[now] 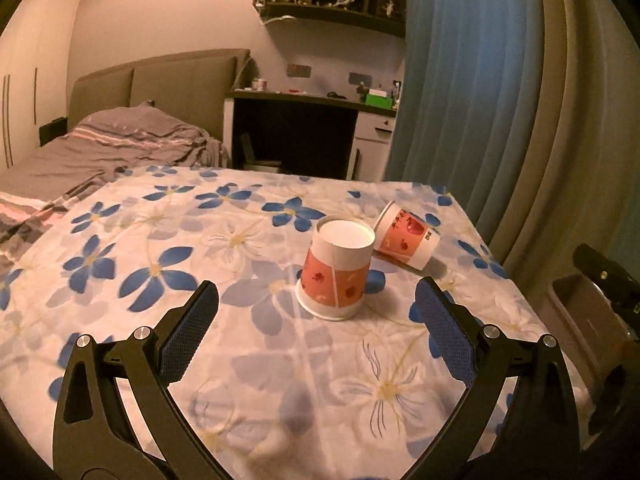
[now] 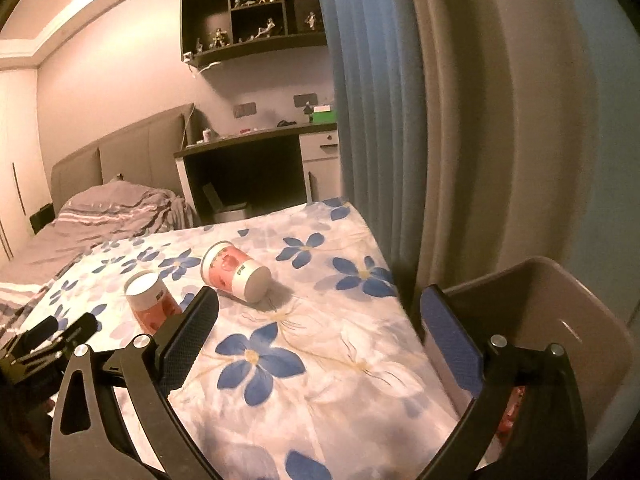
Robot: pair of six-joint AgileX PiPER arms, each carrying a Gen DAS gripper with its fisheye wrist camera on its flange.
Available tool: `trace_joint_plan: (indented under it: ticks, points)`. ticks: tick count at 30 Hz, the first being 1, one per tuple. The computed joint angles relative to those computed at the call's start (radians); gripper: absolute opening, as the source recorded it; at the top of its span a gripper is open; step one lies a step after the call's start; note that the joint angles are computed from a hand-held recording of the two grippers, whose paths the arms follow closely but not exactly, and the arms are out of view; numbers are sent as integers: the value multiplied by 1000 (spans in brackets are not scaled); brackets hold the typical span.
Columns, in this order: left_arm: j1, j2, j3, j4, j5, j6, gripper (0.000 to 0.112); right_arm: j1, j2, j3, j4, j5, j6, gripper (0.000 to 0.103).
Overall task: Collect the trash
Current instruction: 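Move both tools back over the two paper cups on the bed, then grasp the upright orange cup with the left gripper while the right gripper grasps the lying apple-print cup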
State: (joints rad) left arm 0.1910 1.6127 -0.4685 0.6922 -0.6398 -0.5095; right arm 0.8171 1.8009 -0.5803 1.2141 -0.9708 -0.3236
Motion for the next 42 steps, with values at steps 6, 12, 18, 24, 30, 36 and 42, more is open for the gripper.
trace_joint_plan:
  ticks: [6,12,18,24,30,36,42]
  points:
    - [-90,128,-129,-88,69,45,97,-106,76,-115,-34,75,-34,97]
    - [-145,222,-263,-117,166,39,97,-201,138,-216,-83,161,-47,97]
    - [-148,285,-366,32,220,-118,91,-244,200,-318,-95,228,-87,97]
    - [-139,326,-443,289,257,-368,60,-269,251,-405,-98,296,-115,97]
    - [-85,296,-407,258,216,-330,57,-264,301,-503,-44,358,-190,97]
    - [29,246,-373,238,196,-287,57,-245,361,-640,105,403,-345,97]
    - [123,245,-397,325,159,-389,57,-223,478,-877,385,381,-638,97]
